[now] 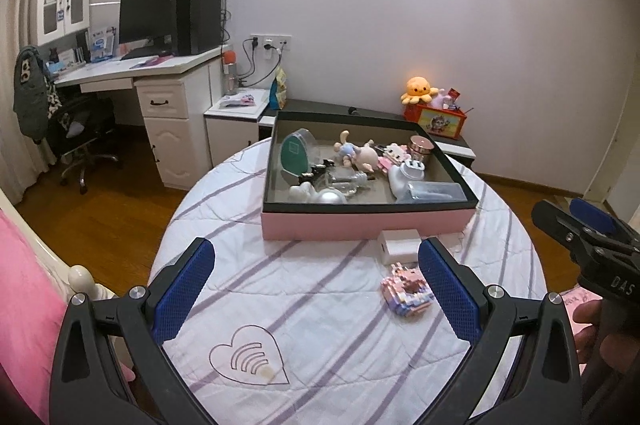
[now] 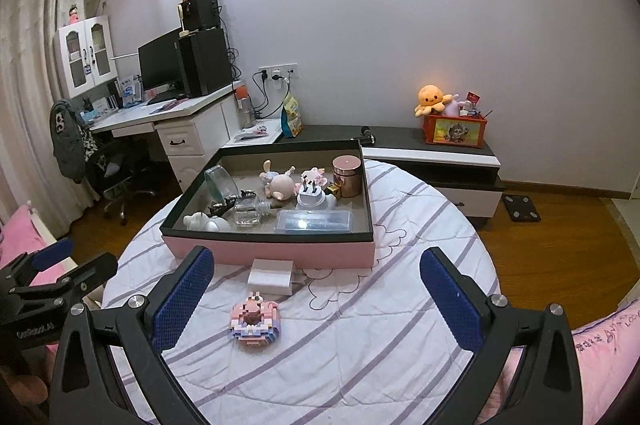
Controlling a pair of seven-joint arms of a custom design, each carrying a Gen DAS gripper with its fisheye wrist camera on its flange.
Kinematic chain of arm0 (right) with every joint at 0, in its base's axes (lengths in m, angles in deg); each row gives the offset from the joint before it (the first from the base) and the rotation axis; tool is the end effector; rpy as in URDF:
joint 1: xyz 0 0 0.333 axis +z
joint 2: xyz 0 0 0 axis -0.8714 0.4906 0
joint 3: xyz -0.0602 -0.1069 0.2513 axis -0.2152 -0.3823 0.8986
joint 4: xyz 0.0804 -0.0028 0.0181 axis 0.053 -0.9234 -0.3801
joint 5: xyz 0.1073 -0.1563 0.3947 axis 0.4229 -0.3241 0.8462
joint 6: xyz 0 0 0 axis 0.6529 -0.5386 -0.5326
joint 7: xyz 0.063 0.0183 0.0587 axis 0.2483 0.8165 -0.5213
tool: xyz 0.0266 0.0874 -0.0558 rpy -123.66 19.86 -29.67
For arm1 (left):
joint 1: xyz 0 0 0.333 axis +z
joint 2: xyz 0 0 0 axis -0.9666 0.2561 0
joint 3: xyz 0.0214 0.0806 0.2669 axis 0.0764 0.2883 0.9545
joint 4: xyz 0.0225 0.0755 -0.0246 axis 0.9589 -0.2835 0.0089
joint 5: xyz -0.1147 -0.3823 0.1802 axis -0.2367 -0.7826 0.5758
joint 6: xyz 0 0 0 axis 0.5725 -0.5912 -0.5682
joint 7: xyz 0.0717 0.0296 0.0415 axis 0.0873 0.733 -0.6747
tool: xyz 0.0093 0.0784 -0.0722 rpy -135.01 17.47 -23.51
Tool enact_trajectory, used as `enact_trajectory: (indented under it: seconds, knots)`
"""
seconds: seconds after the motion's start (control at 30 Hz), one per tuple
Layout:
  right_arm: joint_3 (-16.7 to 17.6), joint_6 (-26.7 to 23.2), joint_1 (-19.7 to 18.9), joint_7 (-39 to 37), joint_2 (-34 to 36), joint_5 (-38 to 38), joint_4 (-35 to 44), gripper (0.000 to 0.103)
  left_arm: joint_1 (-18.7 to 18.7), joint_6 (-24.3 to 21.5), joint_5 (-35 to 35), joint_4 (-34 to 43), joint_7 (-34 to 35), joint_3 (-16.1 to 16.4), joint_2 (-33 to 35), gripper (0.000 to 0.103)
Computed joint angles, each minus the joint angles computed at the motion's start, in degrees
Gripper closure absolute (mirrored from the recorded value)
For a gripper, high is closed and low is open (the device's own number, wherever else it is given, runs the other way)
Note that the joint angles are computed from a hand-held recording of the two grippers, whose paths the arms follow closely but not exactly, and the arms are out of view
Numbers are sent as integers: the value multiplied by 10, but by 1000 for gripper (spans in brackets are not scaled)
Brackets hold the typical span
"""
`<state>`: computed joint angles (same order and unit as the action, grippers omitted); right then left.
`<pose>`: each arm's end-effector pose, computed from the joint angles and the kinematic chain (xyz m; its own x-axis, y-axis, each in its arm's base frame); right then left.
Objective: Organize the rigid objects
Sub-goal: 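Withdraw both open grippers toward the pink block figure and white charger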
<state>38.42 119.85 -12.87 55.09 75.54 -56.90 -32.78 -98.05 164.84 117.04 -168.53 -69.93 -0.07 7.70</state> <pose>0.6723 0.4662 0.3380 0.3012 -0.9504 -0.0780 -0.5325 -0.0998 -0.8405 0.6453 -0.3282 0.3366 0.1744 -0.9791 0.1050 -0.5658 -0.1869 -0.8031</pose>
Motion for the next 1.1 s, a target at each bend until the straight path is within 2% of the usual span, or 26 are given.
enact_trajectory:
  seconds: [0.2,0.37,0.6,0.83,1.0,1.1]
  knots:
    - [-18,1,15,15,-8,-7,-15,0,-4,2,-5,5,12,-3,4,0]
    - [-16,-2,12,19,-8,-10,-16,0,-7,5,-18,10,23,-3,11,0]
    - [4,-22,-10,14,1,-8,-3,0,-8,14,-63,29,61,-5,37,0]
    - [44,-55,-49,-3,27,-2,37,0,-12,15,-157,85,141,-7,96,0]
    - [80,-83,-80,-28,59,10,84,0,-11,-3,-254,165,234,-18,168,0]
    - [89,-92,-92,-35,72,16,102,0,-9,-15,-311,227,293,-28,220,0]
